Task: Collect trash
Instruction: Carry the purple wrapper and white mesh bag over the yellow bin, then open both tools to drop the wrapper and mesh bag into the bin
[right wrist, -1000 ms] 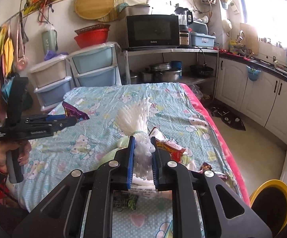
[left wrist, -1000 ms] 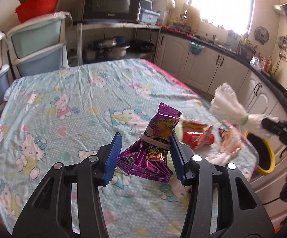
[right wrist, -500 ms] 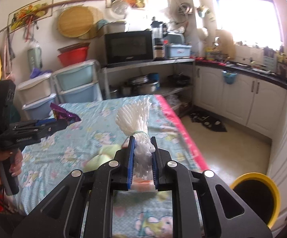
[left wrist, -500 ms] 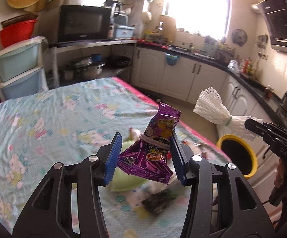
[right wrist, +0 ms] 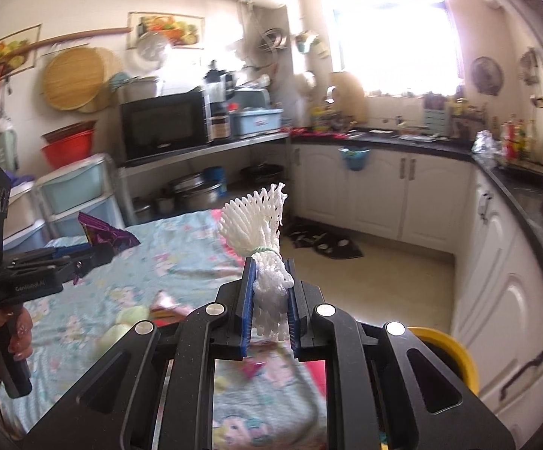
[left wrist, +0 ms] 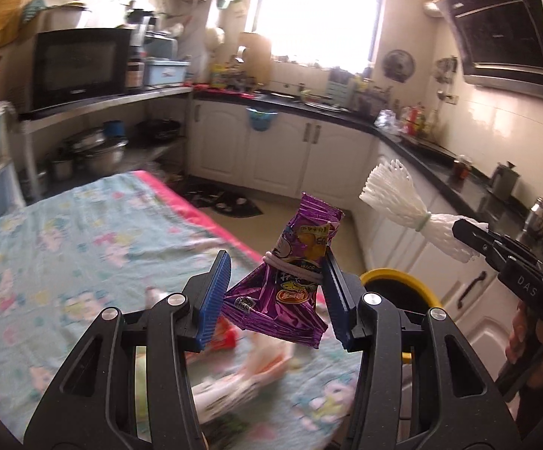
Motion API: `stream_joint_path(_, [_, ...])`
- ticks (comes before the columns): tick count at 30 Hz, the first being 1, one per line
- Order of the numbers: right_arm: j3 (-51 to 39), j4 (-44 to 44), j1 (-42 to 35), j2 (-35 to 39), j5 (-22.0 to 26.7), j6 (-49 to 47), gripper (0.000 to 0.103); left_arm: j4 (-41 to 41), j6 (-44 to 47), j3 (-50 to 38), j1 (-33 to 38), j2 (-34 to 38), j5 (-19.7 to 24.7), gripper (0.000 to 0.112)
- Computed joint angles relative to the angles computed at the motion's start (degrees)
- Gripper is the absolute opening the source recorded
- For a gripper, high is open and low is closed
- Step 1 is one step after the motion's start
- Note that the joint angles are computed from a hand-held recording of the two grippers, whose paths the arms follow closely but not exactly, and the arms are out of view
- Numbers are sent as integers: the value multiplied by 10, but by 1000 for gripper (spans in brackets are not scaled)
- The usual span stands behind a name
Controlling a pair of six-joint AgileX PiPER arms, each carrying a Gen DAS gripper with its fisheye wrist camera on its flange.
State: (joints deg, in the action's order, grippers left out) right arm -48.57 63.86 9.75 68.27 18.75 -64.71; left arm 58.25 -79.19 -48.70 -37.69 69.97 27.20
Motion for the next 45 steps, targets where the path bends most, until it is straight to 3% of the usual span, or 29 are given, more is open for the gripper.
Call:
stream_joint_path(3, [1,14,-40,-5,7,-13,15,-22,27,-41,7,51,-40,40])
stream_joint_path(9, [6,33,-120,6,17,-40,15,-173,163,-134,30,167,-121,40])
stream_joint_path(13, [7,23,-154,34,3,-41,15,-283,270,-203,22,245,-133,40])
stream_joint_path(20, [17,65,-201,90,-23,-88,15,-465,456,-344,9,381,-108,40])
stream_joint_path(28, [19,139,-242,166,-48,-161,15,-608,602,-486,2,507,-60,41])
stream_joint_path(36, [14,129,-270,219,-47,-150,15,-642,640,-629,-6,619,28,41])
stream_joint_path(45, [6,109,-286,269,-42,-137,17,-649,649,-727,-8,702,89,41])
